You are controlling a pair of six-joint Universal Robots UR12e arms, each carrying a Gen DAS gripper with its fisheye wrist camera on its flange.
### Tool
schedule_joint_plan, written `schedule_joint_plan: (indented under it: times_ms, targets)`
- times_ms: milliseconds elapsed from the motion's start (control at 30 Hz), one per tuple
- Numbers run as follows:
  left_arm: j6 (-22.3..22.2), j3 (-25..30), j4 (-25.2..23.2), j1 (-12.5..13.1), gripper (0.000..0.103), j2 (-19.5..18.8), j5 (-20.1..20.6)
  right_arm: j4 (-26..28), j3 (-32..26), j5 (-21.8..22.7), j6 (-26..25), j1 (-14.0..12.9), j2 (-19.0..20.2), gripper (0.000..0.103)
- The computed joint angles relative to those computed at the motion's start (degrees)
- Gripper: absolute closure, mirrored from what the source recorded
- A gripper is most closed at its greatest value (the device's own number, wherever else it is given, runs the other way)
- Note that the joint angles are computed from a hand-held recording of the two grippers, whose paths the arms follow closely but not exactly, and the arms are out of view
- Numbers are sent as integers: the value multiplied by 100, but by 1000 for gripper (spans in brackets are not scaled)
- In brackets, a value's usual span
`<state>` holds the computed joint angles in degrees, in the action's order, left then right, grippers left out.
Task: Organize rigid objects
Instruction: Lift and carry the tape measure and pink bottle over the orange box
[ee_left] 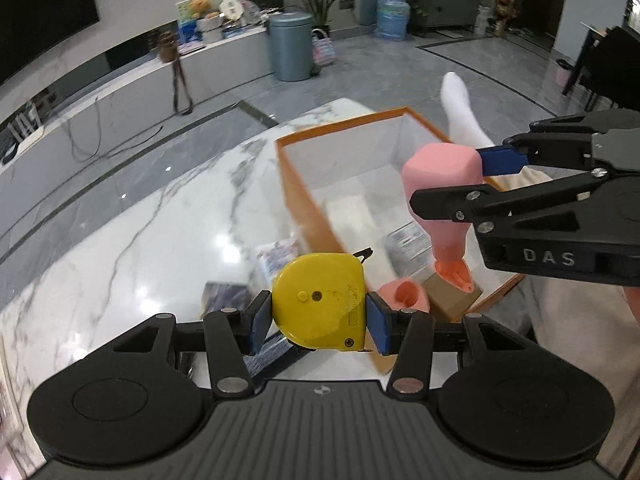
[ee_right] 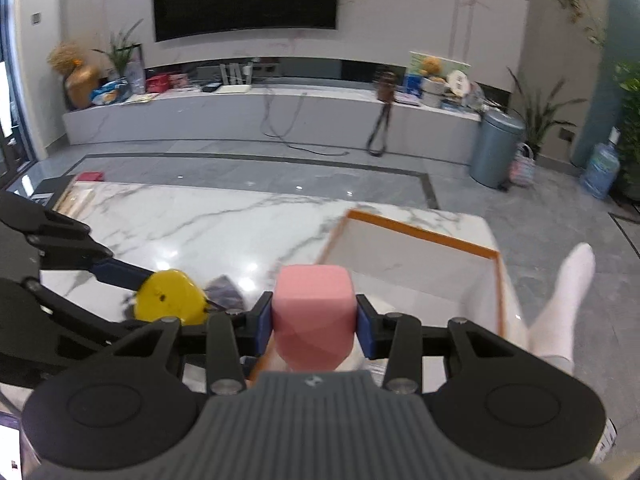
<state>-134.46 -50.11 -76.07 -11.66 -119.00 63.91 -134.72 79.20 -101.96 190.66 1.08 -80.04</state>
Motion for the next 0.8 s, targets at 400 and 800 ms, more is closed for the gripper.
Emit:
schedule_joint_plan:
  times_ms: [400,800]
  targets:
    - [815,279,-262,-415,46,-283,258,491,413,-56,230,-426,-137,61]
    - [1574,532,-364,-740,46,-647,716,640,497,257,260,-686,38,61]
